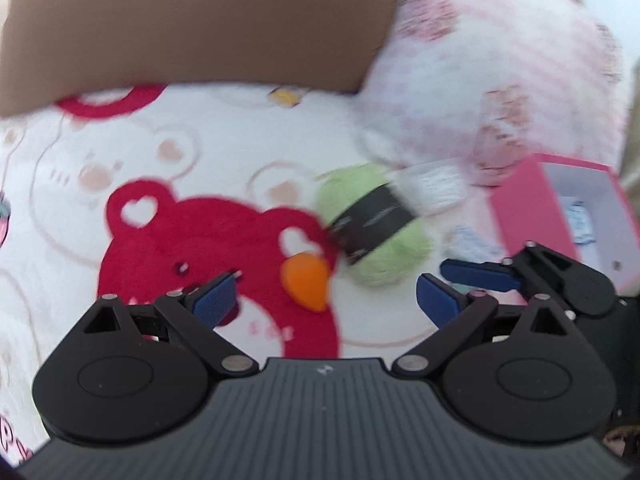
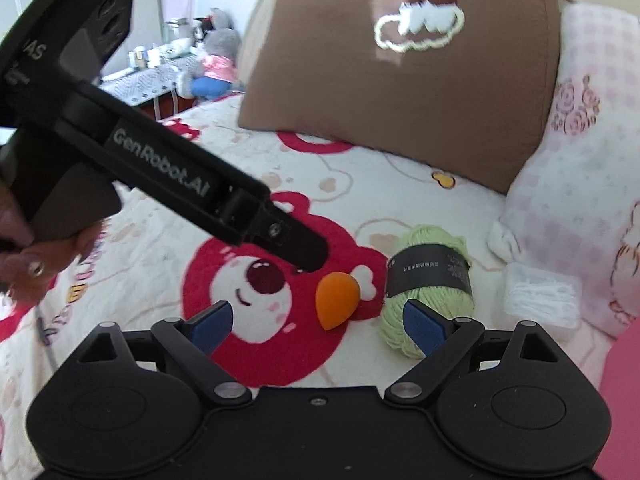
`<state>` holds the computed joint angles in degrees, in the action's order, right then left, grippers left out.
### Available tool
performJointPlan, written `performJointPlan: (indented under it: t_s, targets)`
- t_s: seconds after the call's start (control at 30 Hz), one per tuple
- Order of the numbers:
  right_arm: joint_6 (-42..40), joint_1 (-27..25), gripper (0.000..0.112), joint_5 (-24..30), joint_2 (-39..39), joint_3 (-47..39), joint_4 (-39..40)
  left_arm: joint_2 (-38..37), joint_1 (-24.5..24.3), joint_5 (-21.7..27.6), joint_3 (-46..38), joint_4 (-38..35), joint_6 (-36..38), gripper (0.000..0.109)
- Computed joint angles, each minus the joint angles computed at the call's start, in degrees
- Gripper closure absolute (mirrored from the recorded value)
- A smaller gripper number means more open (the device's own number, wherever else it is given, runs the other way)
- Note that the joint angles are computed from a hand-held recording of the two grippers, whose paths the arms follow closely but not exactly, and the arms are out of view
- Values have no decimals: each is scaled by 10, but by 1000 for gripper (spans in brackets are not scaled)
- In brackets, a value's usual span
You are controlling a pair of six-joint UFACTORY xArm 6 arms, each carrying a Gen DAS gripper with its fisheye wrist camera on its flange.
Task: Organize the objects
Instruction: 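Lower the left tool onto the orange sponge and close on it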
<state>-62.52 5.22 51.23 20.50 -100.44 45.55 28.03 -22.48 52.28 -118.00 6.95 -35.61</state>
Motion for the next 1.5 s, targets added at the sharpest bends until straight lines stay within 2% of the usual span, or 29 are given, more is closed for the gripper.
performJointPlan:
  t_s: [0.1,0.13,0.2,0.23,0.33,0.4,0.53,0.6,0.67,0.73,0.8,0.87,0.93,0.97,1.1,1.2,1.4,1.5]
  targets:
    - [-21,15,18,-32,10,10,1,2,7,-18,22,-5,13,11]
    - [-35,23,20,-57,8,22,1,6,8,-19,24,-7,24,11]
    - [-87,34,27,-134,-5,65,56,20,10,0,9,-17,64,11]
    - [-90,35,27,-147,-6,76,68,18,8,-1,16,-7,68,12]
    - [-79,25,29,-110,2,73,72,-2,10,-52,70,-10,76,12]
    - [-81,28,30,-111,7,70,60,-13,14,-88,101,-21,74,12]
    - [-80,33,33,-98,24,53,58,-11,21,-126,119,-45,91,13]
    - [-81,40,36,-109,35,47,57,-5,25,-137,119,-59,95,13]
    - [-78,53,52,-135,41,48,31,2,29,-148,119,-82,99,13]
    - [-69,64,57,-165,46,49,14,5,31,-169,126,-101,106,15]
    - [-52,68,57,-184,49,48,14,9,30,-174,125,-103,112,24]
    - [-41,70,59,-184,51,46,8,13,27,-168,117,-90,109,38]
    - [-46,71,60,-192,49,52,9,18,26,-163,108,-93,109,42]
    - [-45,71,63,-195,49,55,8,22,26,-159,102,-94,108,48]
    - [-16,70,74,-213,56,53,-6,39,26,-156,82,-101,104,59]
    - [-7,60,74,-188,64,39,4,50,28,-150,70,-132,106,72]
    - [-17,47,75,-158,71,29,37,50,27,-152,72,-138,97,72]
    - [-11,45,75,-154,65,33,26,48,24,-152,74,-140,99,72]
